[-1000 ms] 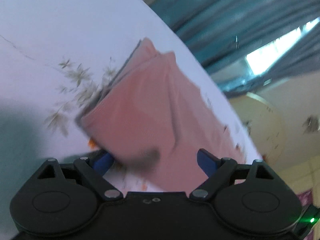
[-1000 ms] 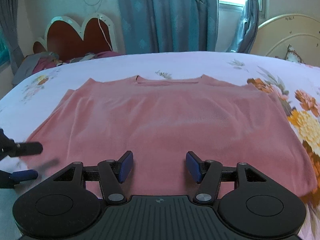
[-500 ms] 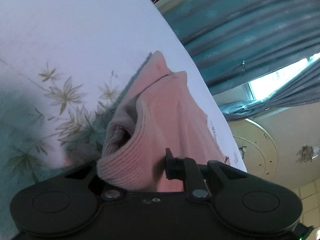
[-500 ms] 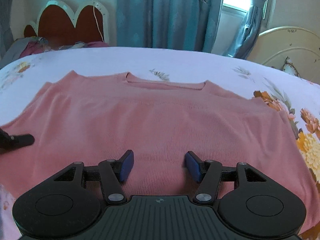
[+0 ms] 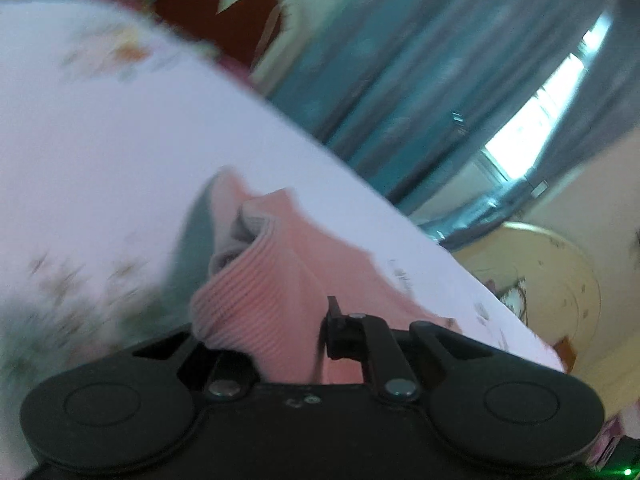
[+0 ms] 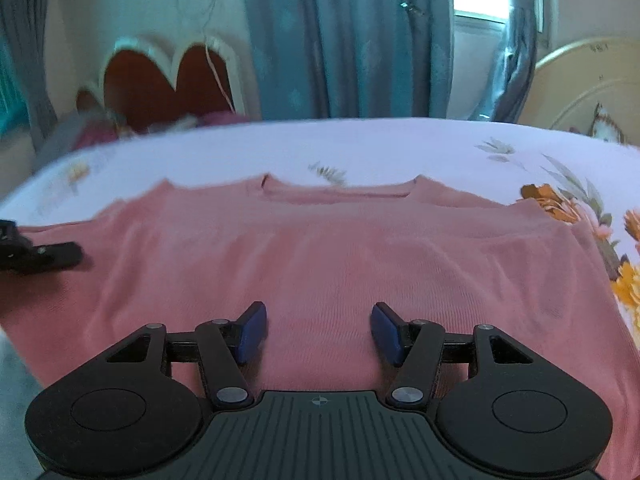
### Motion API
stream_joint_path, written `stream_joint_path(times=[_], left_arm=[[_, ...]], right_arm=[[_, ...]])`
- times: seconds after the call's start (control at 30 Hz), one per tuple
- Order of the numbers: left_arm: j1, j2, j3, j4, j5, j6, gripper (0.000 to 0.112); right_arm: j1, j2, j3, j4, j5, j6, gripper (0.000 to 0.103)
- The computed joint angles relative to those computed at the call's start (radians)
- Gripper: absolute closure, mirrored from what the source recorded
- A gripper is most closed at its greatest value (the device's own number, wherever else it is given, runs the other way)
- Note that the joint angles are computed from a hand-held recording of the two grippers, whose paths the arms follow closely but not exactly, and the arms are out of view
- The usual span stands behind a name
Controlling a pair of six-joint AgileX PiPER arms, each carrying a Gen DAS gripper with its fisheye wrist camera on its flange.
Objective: Fold small clothes
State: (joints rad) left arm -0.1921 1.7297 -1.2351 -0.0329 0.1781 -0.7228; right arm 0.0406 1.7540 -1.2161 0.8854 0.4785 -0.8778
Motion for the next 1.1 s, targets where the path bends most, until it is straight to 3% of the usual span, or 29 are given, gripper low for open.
stream_joint_path(times=[0.07, 0.13, 0.3, 0.47, 0.57, 0.67, 0.77, 0.87, 0.93, 1.03, 1.1], left_arm=[[-0.061, 0.038, -0.122, 0.15, 0.067, -0.09, 0.101], [-0.12, 0.094, -0.25, 0.183, 0.12, -0.06, 0.101], [-0.284, 0.285, -0.579, 0.108, 0.225, 0.137, 0.101], [-0.413, 0.447, -0.76, -0.042, 0.323, 0.318, 0.101], [-0.458, 0.541, -0.878, -0.058, 0.476, 0.388, 0.09], [-0.476, 0.469, -0.744, -0.061, 0.432, 0.427, 0.079], [-0.468, 0.395, -0.649, -0.067, 0.41, 0.444, 0.053], [-0.465, 0.279, -0.493, -0.011, 0.354, 0.389, 0.052], [-0.456, 0.226, -0.424, 0.079, 0.326, 0.288, 0.051], [-0.426, 0.182, -0.382, 0.229, 0.334, 0.141, 0.051], [-0.4, 0.182, -0.378, 0.262, 0.343, 0.084, 0.051]], right_arm=[[-0.065, -0.006, -0.013, 0.044, 0.056, -0.054, 0.045], [-0.139, -0.014, -0.019, 0.072, 0.097, -0.089, 0.045], [-0.351, -0.013, -0.048, 0.083, 0.184, -0.135, 0.045], [-0.513, 0.039, -0.11, 0.043, 0.233, -0.126, 0.045], [-0.573, 0.07, -0.155, 0.055, 0.295, -0.129, 0.045], [-0.602, 0.112, -0.231, 0.095, 0.401, -0.114, 0.045], [-0.593, 0.148, -0.288, 0.123, 0.483, -0.096, 0.045], [-0.558, 0.197, -0.351, 0.091, 0.553, -0.052, 0.045], [-0.523, 0.224, -0.367, 0.037, 0.541, 0.0, 0.045], [-0.504, 0.269, -0.399, 0.026, 0.579, 0.051, 0.045], [-0.488, 0.26, -0.38, 0.026, 0.559, 0.035, 0.045]])
